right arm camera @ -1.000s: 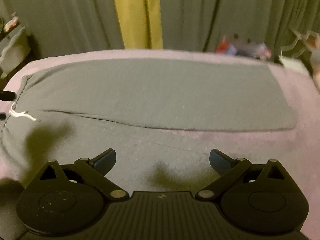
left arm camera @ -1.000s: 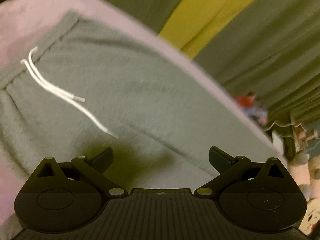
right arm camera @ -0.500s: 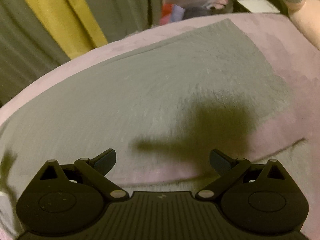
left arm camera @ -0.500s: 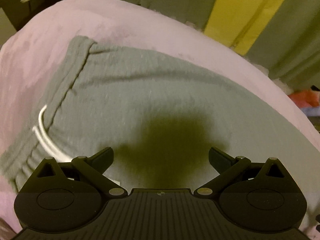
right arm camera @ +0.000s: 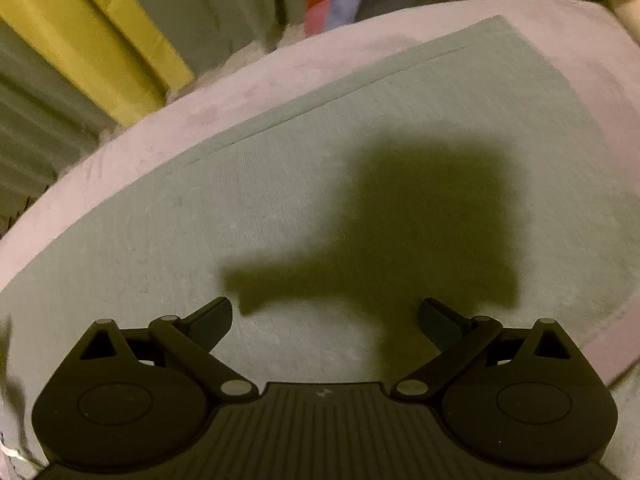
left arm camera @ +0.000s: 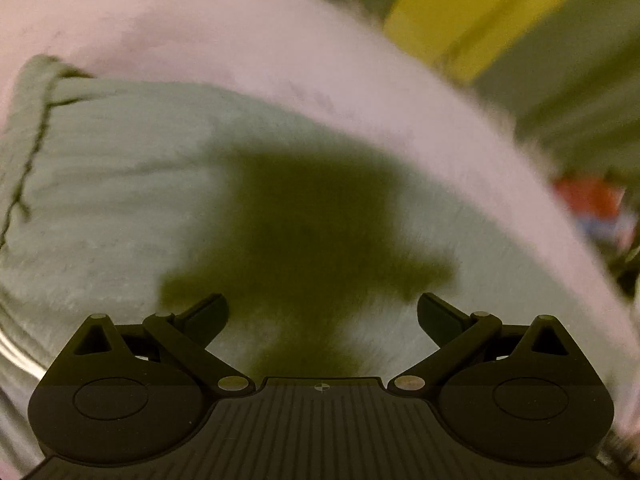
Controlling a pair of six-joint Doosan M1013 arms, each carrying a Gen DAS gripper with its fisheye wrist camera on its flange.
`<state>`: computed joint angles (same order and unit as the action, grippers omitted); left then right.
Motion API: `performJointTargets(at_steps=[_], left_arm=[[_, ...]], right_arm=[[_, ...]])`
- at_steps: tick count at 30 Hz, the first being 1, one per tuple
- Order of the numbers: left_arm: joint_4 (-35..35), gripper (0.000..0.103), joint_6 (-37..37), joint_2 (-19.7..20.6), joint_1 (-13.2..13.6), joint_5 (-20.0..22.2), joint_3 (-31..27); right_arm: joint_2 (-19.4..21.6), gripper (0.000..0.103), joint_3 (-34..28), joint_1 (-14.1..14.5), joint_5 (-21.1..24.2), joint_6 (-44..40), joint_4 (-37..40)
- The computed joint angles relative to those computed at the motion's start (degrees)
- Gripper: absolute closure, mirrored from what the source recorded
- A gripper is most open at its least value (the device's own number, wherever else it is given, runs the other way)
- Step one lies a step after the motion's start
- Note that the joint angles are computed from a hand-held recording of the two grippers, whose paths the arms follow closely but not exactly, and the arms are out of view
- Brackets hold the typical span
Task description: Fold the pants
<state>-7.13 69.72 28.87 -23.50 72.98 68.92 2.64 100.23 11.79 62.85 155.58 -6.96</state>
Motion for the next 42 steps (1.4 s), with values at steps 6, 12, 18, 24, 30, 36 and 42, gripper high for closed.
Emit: performJointTargets(at_steps=[6,12,18,24,30,36,42], left_arm=[[7.1,0.0,2.7,1.6,-1.8,-4.8,-0.6],[11.7,0.0,-5.6,2.8,-0.1,-9.9,-3.2],[11.7,0.0,11.0,-5.4,-1.8,-15.2,6.5],[12.1,0.0,4.8,-4.9,0.2,-10.2,8.7],[19.6,0.0,-2.1,-5.6,0.8,-9.0,8.6],[20.3,0.0,-4.8,-4.2,-0.1,-5.0,4.0],[11.0,0.0,-8.9,0.6,1.2,2.3,-4.3]], right_arm=[[4.9,0.008,-4.4,2.9,5.1,-9.0,-5.9],[5.9,0.008,-5.4,2.5,5.4,-7.3,-13.9],[4.7,0.012,-5.1,5.2,3.2,-5.2,-18.9],[3.7,0.01,-3.0,4.4,-1.2,-7.7,-7.9],[1.7,0.0,-0.2,3.1,5.7,-1.7,-13.6],[-0.3,0.0,1.5,0.5,13.9,4.8,-14.8],[-0.7,0.0,0.8,-2.3,15.7,7.3,-13.3]])
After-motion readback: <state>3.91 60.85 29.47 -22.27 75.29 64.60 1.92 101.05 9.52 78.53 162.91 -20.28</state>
